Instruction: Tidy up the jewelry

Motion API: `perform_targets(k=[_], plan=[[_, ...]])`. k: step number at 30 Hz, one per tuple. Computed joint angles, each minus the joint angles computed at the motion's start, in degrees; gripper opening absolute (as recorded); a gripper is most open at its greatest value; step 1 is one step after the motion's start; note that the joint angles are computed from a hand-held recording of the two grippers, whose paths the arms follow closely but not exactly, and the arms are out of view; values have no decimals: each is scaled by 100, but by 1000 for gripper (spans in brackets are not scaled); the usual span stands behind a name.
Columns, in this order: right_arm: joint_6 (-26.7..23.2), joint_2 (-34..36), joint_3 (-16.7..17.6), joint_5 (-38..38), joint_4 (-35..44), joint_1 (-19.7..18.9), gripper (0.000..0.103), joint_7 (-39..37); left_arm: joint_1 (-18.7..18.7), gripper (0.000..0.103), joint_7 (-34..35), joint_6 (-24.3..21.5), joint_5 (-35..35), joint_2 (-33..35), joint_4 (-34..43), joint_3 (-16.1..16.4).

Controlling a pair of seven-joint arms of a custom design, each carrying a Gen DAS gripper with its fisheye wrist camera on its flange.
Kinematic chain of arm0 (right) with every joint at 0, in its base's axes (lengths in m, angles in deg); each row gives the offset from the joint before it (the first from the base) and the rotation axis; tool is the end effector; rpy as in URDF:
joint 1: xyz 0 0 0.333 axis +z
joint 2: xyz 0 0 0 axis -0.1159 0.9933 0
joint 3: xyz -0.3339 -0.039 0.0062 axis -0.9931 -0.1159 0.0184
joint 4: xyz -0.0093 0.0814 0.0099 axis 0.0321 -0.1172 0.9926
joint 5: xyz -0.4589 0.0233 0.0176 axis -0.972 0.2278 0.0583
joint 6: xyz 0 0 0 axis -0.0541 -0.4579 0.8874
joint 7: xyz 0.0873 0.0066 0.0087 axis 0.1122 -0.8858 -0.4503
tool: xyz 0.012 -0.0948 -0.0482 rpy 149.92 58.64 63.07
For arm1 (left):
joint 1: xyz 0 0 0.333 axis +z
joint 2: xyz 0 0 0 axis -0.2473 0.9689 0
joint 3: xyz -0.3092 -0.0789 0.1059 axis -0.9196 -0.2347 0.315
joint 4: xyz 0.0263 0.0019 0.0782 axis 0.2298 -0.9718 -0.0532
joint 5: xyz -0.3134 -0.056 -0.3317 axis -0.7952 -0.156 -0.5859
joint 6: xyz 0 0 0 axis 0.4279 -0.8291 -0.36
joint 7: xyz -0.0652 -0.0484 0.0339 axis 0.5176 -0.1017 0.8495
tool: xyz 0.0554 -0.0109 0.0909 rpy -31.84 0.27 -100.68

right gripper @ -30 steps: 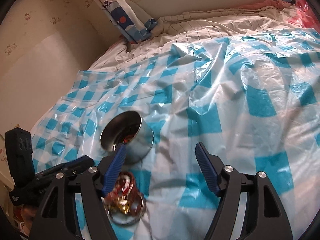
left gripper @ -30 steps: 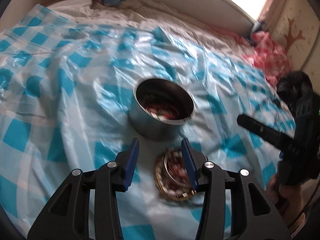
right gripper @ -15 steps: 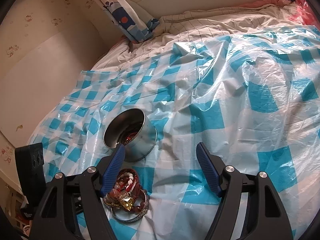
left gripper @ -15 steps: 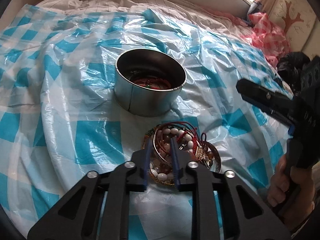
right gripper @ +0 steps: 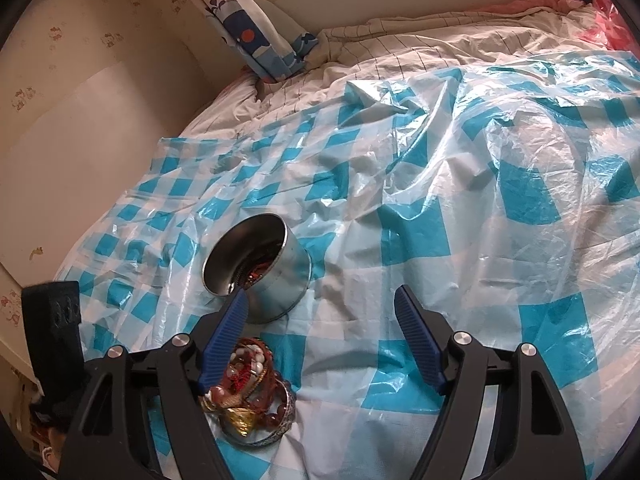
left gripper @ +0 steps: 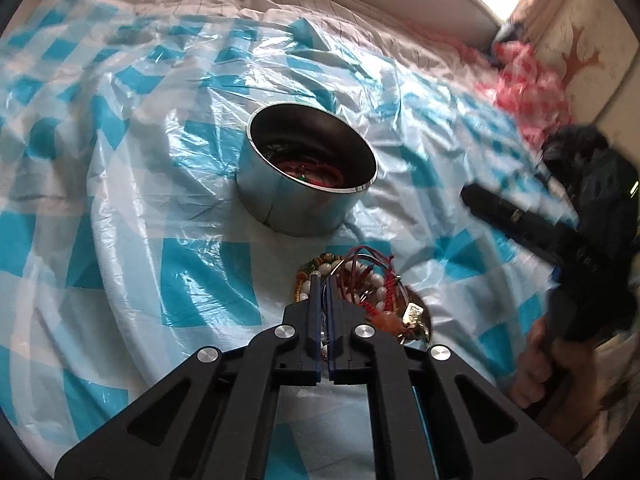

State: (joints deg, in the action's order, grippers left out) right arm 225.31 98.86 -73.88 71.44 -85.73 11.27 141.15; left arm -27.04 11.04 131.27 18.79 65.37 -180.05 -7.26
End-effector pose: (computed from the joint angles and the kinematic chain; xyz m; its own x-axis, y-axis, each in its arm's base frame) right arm 0.6493 0.2962 0.4915 0.4057 -0.7808 -0.4750 -0.7839 -0.0300 -0.6202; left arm 0.5657 -0.2423 0.4954 0.0772 -0.9312 0.3564 -0.8197 -0.2627 -0.5090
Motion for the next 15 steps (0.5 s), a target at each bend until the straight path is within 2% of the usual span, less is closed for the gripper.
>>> perform_targets(k=[2, 5, 10, 14, 15], plan=[[-10, 27, -22, -105, 14, 15, 73, 109, -133, 2, 496, 300, -781, -108, -167, 156], [-60, 44, -24, -184, 23, 11, 73, 160, -204, 2, 783, 535, -1262, -237, -318, 262], [-295, 81, 15, -149, 84, -14, 73, -26, -192, 2, 775, 609, -1301, -349, -415, 309], [-660, 159, 18, -511, 210, 68, 73, -164, -152, 2, 716, 572, -1146, -383, -430, 297], [-820, 176, 63, -388, 255, 32, 73, -344, -121, 2, 649, 543, -1038, -395, -431, 273]])
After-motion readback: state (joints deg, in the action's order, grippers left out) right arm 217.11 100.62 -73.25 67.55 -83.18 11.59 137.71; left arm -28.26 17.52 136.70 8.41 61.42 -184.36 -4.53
